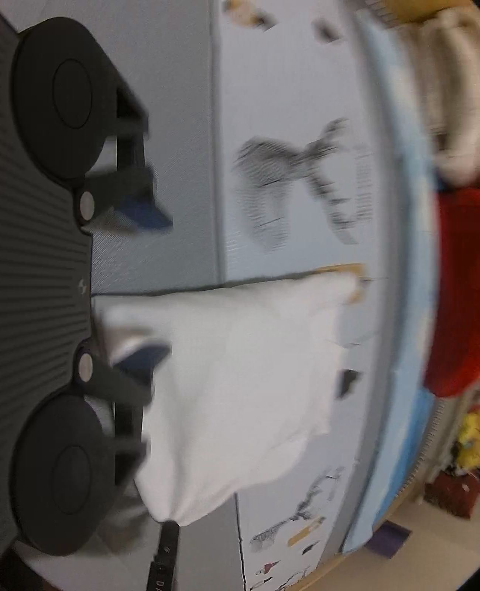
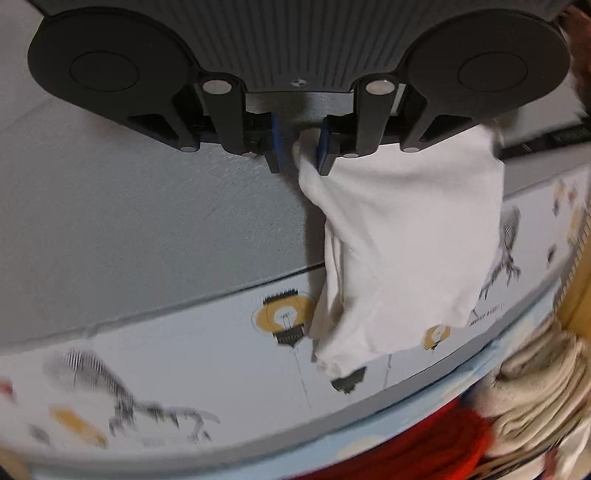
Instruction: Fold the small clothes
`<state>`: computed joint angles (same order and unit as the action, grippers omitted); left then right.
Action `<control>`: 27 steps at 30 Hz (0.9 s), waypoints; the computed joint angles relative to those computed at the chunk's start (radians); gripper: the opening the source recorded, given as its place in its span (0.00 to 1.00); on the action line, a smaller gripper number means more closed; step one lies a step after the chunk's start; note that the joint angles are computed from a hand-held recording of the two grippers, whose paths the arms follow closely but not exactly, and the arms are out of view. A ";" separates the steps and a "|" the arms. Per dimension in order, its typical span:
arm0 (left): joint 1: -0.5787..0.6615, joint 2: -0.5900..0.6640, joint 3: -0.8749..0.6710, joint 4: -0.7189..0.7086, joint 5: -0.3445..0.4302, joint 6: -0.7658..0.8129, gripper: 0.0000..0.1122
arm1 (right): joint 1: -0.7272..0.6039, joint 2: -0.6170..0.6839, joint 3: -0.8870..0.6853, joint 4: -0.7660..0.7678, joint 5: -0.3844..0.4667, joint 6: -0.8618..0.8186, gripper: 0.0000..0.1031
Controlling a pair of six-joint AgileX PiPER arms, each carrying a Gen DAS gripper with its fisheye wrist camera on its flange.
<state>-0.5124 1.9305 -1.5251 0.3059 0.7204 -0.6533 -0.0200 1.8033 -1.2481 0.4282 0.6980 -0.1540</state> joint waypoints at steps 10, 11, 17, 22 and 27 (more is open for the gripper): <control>-0.298 -0.358 0.229 0.663 0.169 -0.589 0.91 | 0.194 -0.548 0.360 -0.793 -0.475 0.571 0.61; -0.349 -0.393 0.250 0.701 0.204 -0.625 0.91 | 0.211 -0.596 0.378 -0.847 -0.460 0.627 0.67; -0.635 -0.493 0.376 0.805 0.404 -0.855 0.91 | 0.257 -0.852 0.493 -0.682 -0.339 0.532 0.83; -0.694 -0.468 0.443 0.649 0.380 -0.909 0.91 | 0.384 -0.956 0.605 -0.878 -0.237 0.793 0.83; -0.612 -0.425 0.412 0.594 0.342 -0.870 0.91 | 0.544 -0.978 0.618 -1.072 -0.128 1.057 0.83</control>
